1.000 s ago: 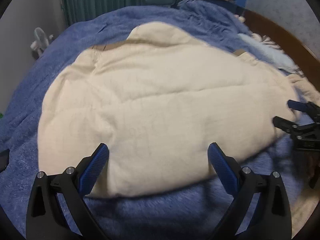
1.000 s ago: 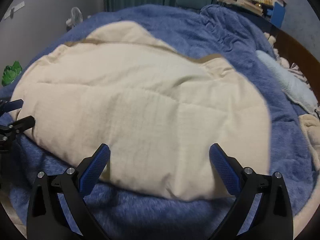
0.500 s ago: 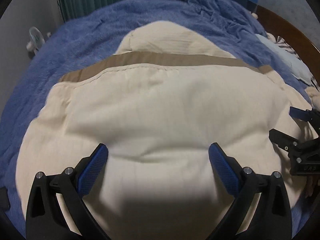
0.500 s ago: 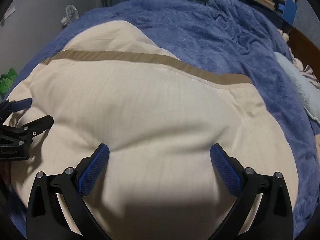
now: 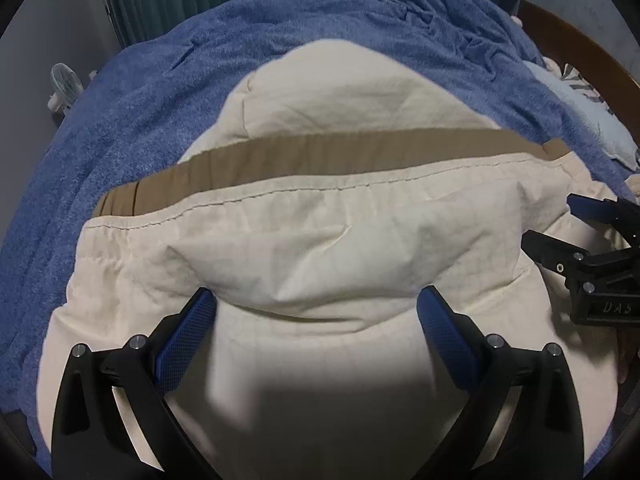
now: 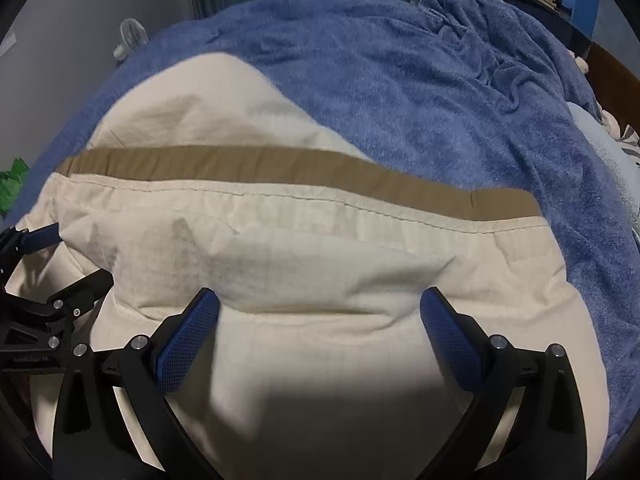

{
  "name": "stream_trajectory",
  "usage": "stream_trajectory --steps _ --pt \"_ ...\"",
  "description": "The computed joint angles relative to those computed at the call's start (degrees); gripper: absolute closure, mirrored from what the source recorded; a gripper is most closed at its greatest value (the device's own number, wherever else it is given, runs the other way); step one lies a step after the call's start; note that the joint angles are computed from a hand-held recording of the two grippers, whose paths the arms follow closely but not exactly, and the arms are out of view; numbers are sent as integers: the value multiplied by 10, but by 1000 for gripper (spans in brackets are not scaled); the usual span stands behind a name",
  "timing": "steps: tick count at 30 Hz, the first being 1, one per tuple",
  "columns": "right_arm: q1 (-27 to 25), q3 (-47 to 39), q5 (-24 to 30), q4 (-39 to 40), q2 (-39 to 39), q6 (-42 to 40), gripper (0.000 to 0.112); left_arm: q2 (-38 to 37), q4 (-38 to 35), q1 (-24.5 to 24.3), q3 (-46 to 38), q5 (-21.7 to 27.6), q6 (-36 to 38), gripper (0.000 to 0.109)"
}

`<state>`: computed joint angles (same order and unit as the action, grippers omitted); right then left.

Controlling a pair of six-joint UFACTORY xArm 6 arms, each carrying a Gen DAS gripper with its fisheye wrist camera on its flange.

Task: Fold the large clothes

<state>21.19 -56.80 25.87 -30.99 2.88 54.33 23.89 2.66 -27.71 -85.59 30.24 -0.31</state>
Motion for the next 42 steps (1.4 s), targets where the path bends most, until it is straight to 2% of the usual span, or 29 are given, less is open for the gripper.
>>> stream_trajectory --steps 3,6,9,13,14,17,19,20,23,27,36,38,42 --pt "-6 5 15 -4 -8 -8 16 -8 5 12 3 5 6 12" --pt "-33 26 14 19 -28 -8 16 -8 -9 29 2 8 11 12" --pt "-59 45 11 42 -44 -14 16 -5 -3 54 -2 14 -15 12" --pt "-85 62 56 -11 -70 48 16 0 -45 86 -12 24 -6 12" --pt "-94 74 50 -6 -78 56 16 0 -44 90 -12 26 -6 12" --pt "-103 88 82 -27 -96 93 16 -8 -16 98 0 19 -25 12" --pt "-104 105 74 -32 -116 107 16 -18 -3 103 12 14 -39 12" --pt "-97 118 60 -39 -132 113 16 -27 7 102 24 4 -47 12" --pt "-63 133 34 -60 -165 111 16 -62 95 96 63 -22 -95 12" --pt "-16 134 17 -76 -188 98 16 -112 16 85 106 -47 -36 12" --pt "80 136 4 -172 -197 130 16 -199 -10 63 179 -72 -7 12" --pt "101 140 2 -170 -190 119 16 -218 -5 58 202 -81 -9 12" --pt "140 143 17 -200 -181 123 16 -255 -51 43 264 -92 41 12"
